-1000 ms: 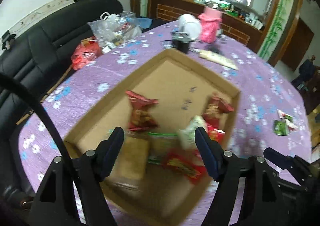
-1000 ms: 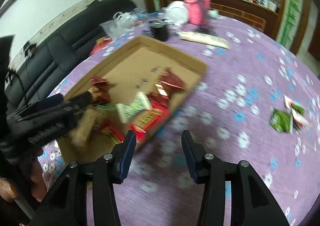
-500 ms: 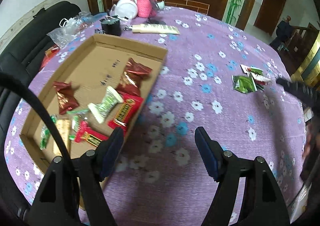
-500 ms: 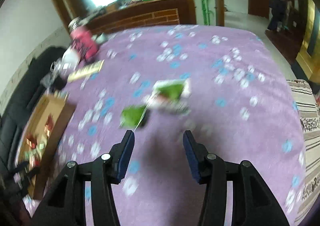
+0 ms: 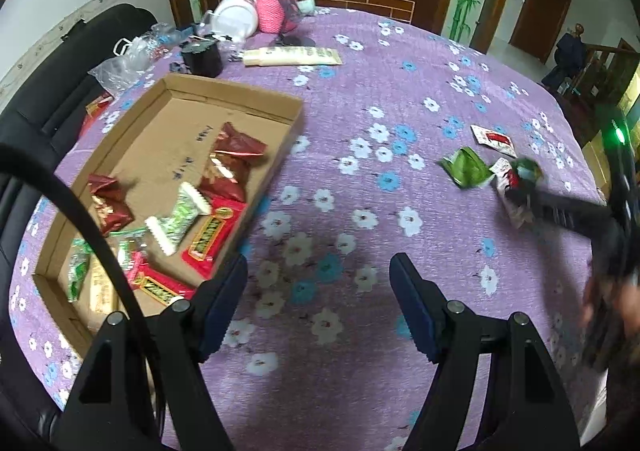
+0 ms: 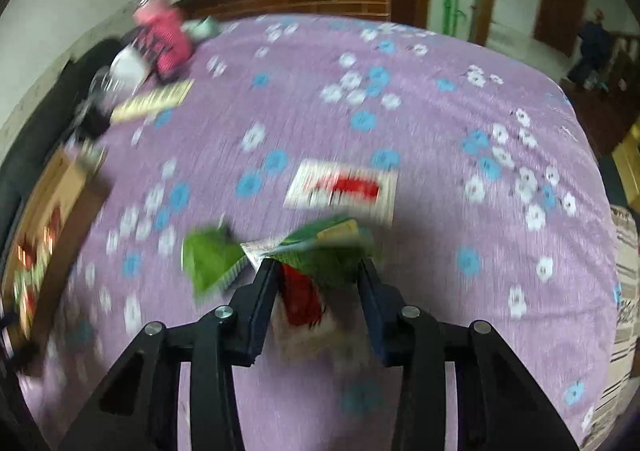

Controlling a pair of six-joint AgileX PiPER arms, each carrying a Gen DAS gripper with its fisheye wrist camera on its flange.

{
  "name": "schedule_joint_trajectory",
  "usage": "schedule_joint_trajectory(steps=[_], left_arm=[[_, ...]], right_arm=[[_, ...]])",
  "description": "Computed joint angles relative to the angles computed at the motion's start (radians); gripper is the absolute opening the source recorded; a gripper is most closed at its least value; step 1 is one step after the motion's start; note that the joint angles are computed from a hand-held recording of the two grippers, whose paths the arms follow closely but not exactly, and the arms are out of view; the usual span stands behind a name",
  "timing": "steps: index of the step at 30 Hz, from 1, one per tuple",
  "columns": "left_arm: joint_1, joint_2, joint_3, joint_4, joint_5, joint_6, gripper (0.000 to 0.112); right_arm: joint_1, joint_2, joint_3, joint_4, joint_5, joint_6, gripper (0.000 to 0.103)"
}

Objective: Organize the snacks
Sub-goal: 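Grasp a white packet with red print with the right tool while the left tool grasps a green bag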

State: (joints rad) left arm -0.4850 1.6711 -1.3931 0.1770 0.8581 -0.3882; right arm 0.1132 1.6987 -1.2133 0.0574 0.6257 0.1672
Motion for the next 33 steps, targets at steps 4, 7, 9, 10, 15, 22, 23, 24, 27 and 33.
schedule_joint_trajectory(steps=[4,7,9,10,15,22,23,24,27,33], left_arm=[[-0.033,0.031,-0.036,0.003,0.012,-0.009,0.074],[-0.054,0.044,-0.055,-0.009,0.022,-0.009,0.074],[-0.069,0.048,-0.059,-0.001,0.023,-0.020,0.074],[-0.075,0.049,-0.060,0.002,0.025,-0.021,0.074],[-0.095,0.038,-0.048,0.021,0.029,-0.026,0.074],[-0.062,0.020,-0.028,0.011,0.015,-0.026,0.074],[-0.058,0.022,-0.029,0.007,0.013,-0.025,0.074],[-0.055,0.028,-0.035,0.006,0.016,-0.027,0.074],[-0.052,0.056,-0.065,0.007,0.029,-0.035,0.074],[-0.064,0.152,-0.215,0.020,0.072,-0.019,0.074]], right_arm=[[-0.041,-0.121,0.157,0.160,-0.008,-0.160,0.040],[-0.075,-0.213,0.230,0.207,-0.043,-0.183,0.040],[-0.080,-0.246,0.242,0.209,-0.069,-0.194,0.043],[-0.082,-0.244,0.232,0.241,-0.065,-0.232,0.045],[-0.025,-0.121,0.128,0.236,-0.089,-0.231,0.050],[0.039,0.037,-0.018,-0.018,-0.010,-0.040,0.050],[0.037,0.035,-0.009,-0.021,-0.025,-0.043,0.050],[0.034,0.030,0.001,-0.014,-0.045,-0.053,0.050],[0.028,0.031,0.006,-0.010,-0.052,-0.076,0.043],[0.025,-0.009,0.051,-0.012,-0.053,-0.079,0.024]])
